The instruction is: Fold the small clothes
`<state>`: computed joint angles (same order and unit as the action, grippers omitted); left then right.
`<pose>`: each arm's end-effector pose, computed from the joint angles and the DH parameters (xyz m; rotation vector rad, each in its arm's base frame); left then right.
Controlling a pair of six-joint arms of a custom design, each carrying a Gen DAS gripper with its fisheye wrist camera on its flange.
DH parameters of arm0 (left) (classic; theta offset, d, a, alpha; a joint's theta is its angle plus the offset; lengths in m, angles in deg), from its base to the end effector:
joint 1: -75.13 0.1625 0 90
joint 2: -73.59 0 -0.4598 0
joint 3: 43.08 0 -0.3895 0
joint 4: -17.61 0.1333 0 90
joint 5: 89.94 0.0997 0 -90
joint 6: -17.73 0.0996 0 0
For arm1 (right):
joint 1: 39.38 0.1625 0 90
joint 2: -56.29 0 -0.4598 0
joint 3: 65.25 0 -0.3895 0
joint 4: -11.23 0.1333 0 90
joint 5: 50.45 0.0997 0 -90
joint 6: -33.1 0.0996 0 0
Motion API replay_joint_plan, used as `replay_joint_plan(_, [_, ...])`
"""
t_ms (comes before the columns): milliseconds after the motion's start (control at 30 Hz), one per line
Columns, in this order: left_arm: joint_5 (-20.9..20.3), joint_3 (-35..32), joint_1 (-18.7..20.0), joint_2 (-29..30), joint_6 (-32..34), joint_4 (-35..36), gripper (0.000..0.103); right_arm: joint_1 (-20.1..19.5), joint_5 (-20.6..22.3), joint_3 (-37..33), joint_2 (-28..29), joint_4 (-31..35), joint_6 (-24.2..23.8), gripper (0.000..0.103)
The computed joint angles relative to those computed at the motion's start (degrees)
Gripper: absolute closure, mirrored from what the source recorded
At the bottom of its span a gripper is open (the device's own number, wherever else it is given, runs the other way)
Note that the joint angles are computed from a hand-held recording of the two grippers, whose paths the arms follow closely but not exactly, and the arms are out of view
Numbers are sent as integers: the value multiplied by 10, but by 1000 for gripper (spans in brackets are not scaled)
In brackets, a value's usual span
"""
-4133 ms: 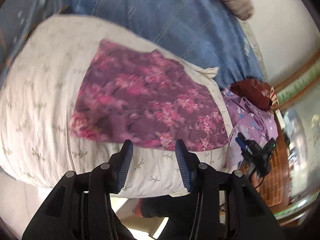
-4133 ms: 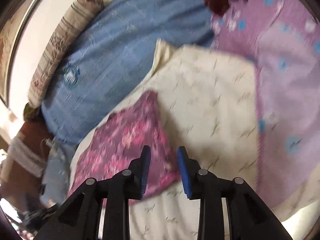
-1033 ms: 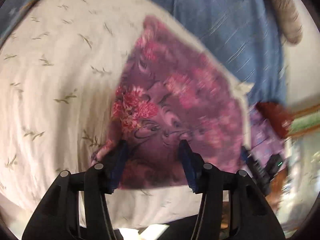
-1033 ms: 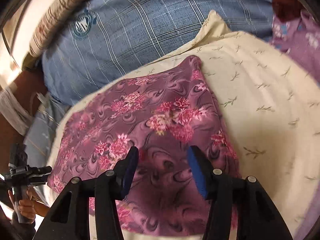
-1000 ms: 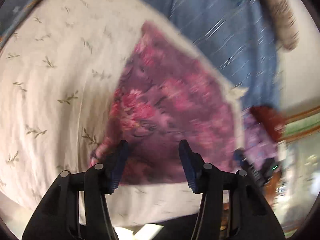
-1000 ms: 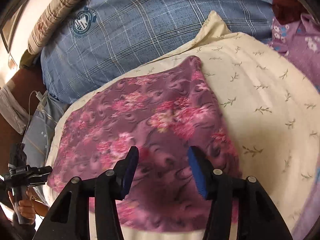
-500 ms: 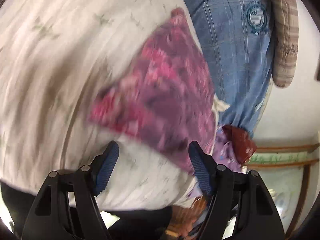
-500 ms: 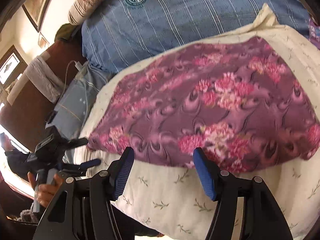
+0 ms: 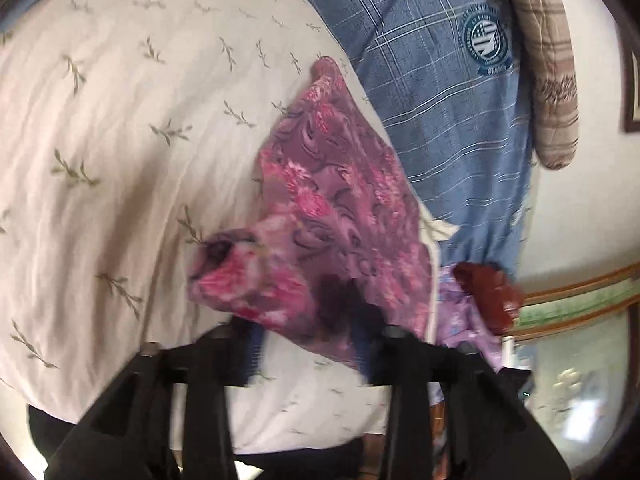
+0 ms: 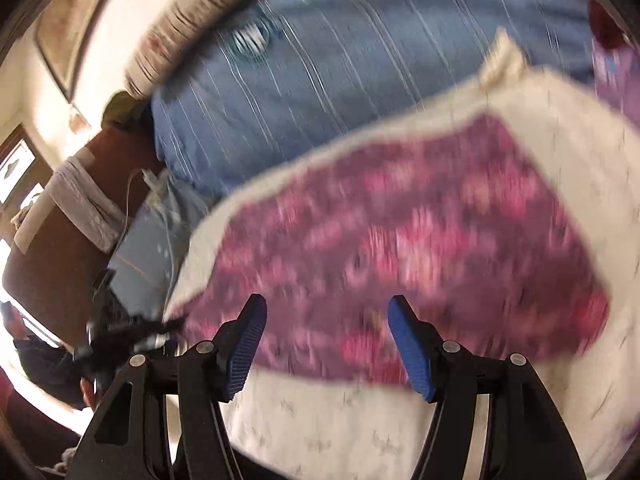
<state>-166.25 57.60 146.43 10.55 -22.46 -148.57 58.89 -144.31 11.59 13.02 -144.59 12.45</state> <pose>-0.0615 -0.6709 0.3209 0.6447 -2.7599 1.0292 0.2399 -0.7702 0.2314 0.6974 -2.8177 0.8237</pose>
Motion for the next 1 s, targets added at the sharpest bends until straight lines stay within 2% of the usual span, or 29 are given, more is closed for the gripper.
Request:
replay_joint_plan(67, [-11, -1, 2, 4, -6, -15, 53, -4, -15, -20, 20, -19, -6, 38])
replay_joint_plan(133, [-17, -4, 3, 9, -14, -13, 51, -10, -64, -49, 43, 5, 13, 39])
replay_joint_plan(167, [-30, -5, 7, 11, -23, -14, 51, -22, -68, -60, 54, 28, 36, 42])
replay_joint_plan(233, [-60, -2, 14, 14, -39, -26, 50, -34, -34, -49, 48, 10, 49, 47])
replay_joint_plan(333, [-62, -11, 15, 23, -59, -31, 46, -25, -41, -53, 44, 23, 58, 45])
replay_joint_plan(400, [-54, -26, 14, 31, -62, -24, 42, -19, -7, -41, 36, -5, 32, 45])
replay_joint_plan(500, [-44, -36, 15, 41, -74, -9, 42, -8, 10, -32, 37, -43, -25, 45])
replay_joint_plan(567, [-39, -37, 15, 43, -77, -6, 42, -4, -8, -31, 48, -63, -61, 44])
replay_joint_plan(633, [-29, -43, 10, 42, -75, 6, 42, -11, -54, -58, 81, -34, -66, 44])
replay_joint_plan(667, [-14, -47, 5, 41, -72, 20, 49, -19, -54, -48, 83, -44, -77, 43])
replay_joint_plan(700, [10, -50, -4, 39, -66, 33, 58, -23, -30, -32, 77, -79, -111, 45])
replay_joint_plan(733, [35, -54, -12, 38, -59, 51, 63, -27, -16, -18, 77, -106, -125, 44])
replay_joint_plan(767, [85, -66, -29, 39, -35, 92, 68, -26, -22, -18, 79, -109, -123, 44])
replay_joint_plan(900, [243, -103, -88, 61, 29, 179, 76, -28, -7, -21, 81, -106, -127, 38])
replay_joint_plan(1000, [298, -122, -124, 81, 87, 173, 79, -35, 15, -12, 73, -104, -120, 38])
